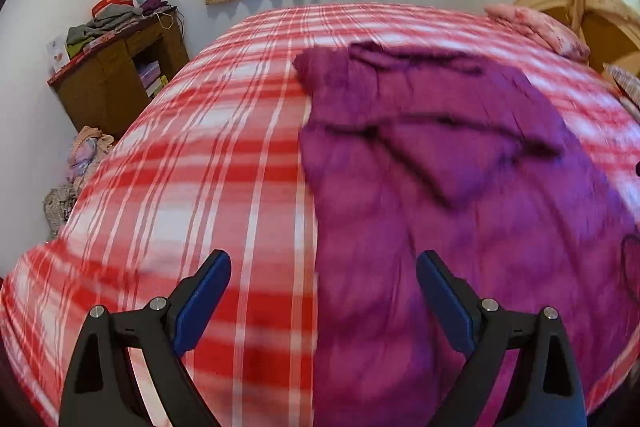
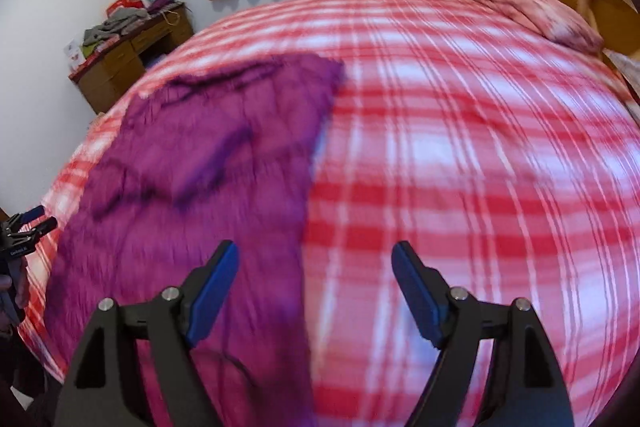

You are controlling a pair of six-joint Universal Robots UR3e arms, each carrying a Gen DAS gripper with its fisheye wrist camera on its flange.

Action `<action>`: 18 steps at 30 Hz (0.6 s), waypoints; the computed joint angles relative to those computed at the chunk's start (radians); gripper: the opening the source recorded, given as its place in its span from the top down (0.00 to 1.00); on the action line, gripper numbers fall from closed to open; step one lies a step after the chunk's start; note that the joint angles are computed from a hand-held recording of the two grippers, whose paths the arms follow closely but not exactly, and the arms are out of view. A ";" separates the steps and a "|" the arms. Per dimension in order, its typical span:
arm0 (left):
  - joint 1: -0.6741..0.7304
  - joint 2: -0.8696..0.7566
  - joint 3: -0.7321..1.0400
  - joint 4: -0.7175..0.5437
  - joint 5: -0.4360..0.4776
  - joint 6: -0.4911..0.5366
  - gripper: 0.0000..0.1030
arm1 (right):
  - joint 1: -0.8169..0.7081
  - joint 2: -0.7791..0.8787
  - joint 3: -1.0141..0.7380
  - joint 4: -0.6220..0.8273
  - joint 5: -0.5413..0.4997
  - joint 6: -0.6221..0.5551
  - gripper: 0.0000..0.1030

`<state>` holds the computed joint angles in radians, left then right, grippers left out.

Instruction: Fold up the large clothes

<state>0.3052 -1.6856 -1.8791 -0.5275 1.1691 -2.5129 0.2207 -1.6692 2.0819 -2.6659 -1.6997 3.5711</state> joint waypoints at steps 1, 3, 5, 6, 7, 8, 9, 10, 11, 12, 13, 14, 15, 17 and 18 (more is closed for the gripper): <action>0.032 0.049 -0.071 0.017 -0.021 0.026 0.08 | 0.036 -0.043 0.052 0.005 -0.038 0.027 0.21; 0.078 0.111 -0.153 0.003 -0.059 0.072 0.08 | 0.093 -0.079 0.105 0.015 -0.076 0.081 0.20; 0.118 0.161 -0.213 -0.025 -0.085 0.103 0.08 | 0.134 -0.098 0.148 0.018 -0.082 0.137 0.19; 0.137 0.181 -0.239 -0.030 -0.101 0.113 0.08 | 0.156 -0.103 0.168 0.013 -0.087 0.168 0.19; 0.161 0.216 -0.271 -0.059 -0.122 0.133 0.08 | 0.176 -0.109 0.188 0.005 -0.093 0.198 0.19; 0.165 0.222 -0.275 -0.081 -0.128 0.135 0.08 | 0.195 -0.113 0.211 -0.011 -0.097 0.232 0.19; 0.177 0.240 -0.291 -0.107 -0.137 0.150 0.08 | 0.213 -0.113 0.231 -0.032 -0.097 0.265 0.19; 0.189 0.259 -0.317 -0.126 -0.145 0.171 0.08 | 0.234 -0.109 0.245 -0.053 -0.098 0.292 0.19; 0.186 0.266 -0.337 -0.112 -0.140 0.175 0.08 | 0.250 -0.094 0.248 -0.074 -0.099 0.305 0.20; 0.180 0.266 -0.369 -0.065 -0.123 0.175 0.09 | 0.275 -0.075 0.247 -0.095 -0.108 0.322 0.19; 0.179 0.270 -0.386 -0.050 -0.114 0.180 0.09 | 0.290 -0.050 0.243 -0.116 -0.110 0.325 0.19; 0.176 0.262 -0.391 -0.047 -0.110 0.186 0.08 | 0.307 -0.029 0.233 -0.125 -0.122 0.331 0.20; 0.180 0.258 -0.395 -0.049 -0.118 0.192 0.08 | 0.333 -0.004 0.220 -0.130 -0.150 0.344 0.22; 0.203 0.265 -0.389 -0.105 -0.159 0.216 0.09 | 0.356 0.028 0.217 -0.172 -0.164 0.358 0.36; 0.222 0.279 -0.376 -0.188 -0.205 0.267 0.19 | 0.364 0.039 0.225 -0.203 -0.163 0.373 0.41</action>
<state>0.5274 -1.4067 -2.2555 -0.7156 0.9641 -2.2456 0.5845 -1.6302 2.3065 -2.8687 -1.8631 3.9436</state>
